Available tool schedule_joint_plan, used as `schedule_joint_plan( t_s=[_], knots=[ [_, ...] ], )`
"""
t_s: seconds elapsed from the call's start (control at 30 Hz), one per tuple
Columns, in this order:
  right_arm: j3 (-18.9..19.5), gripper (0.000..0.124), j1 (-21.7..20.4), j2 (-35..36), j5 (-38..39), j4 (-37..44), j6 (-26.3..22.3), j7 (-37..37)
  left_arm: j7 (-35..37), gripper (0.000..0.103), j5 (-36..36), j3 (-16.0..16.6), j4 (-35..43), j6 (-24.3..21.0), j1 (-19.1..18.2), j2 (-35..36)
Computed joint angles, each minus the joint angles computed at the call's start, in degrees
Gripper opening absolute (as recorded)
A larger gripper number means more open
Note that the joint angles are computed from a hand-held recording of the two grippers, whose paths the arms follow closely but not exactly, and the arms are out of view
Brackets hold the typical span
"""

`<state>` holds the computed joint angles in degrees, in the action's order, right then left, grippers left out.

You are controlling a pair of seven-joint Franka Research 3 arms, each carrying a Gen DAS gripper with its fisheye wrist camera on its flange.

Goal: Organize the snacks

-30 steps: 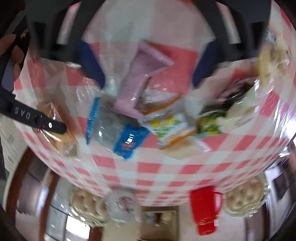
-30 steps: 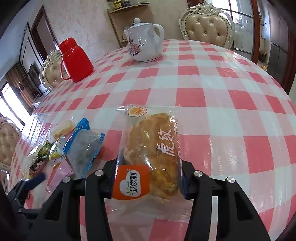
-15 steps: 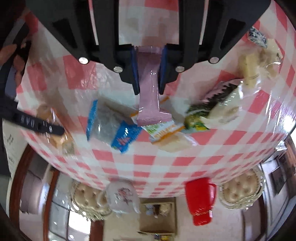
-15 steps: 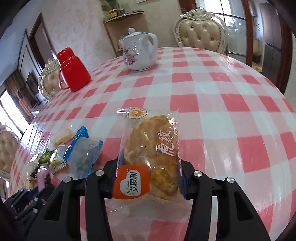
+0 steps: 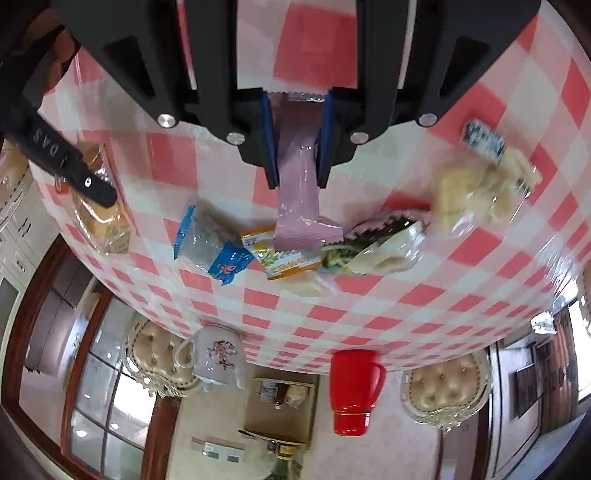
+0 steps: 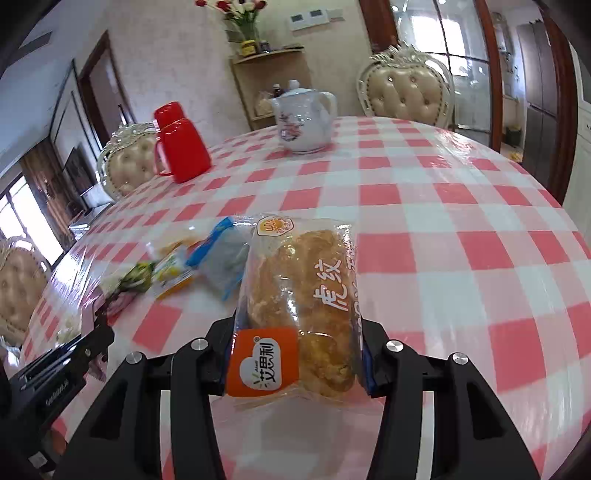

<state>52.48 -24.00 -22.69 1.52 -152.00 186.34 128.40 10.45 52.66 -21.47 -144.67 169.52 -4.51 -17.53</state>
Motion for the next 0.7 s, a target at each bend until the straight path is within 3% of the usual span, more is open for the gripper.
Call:
schedule_joint_plan(
  t_s=[0.27,0.5,0.7],
  knots=[
    [-4.13,0.049,9.8,-2.6,2.08,-3.94,0.95,0.77,-3.7,0.021,-2.96,-1.91,-7.71,1.57,1.71,-9.45],
    [-16.34,0.049,27.13,-0.79,7.56,-7.42,4.31,-1.88,-2.8,0.021,-8.26,-2.85,-14.43,1.85,0.46,-17.49],
    [-15.94,0.049,31.97,-2.8,12.43,-9.17,4.8,-3.7,-0.75,0.021,-13.51,-3.25,-18.93,1.94,-1.14,-22.84]
  ],
)
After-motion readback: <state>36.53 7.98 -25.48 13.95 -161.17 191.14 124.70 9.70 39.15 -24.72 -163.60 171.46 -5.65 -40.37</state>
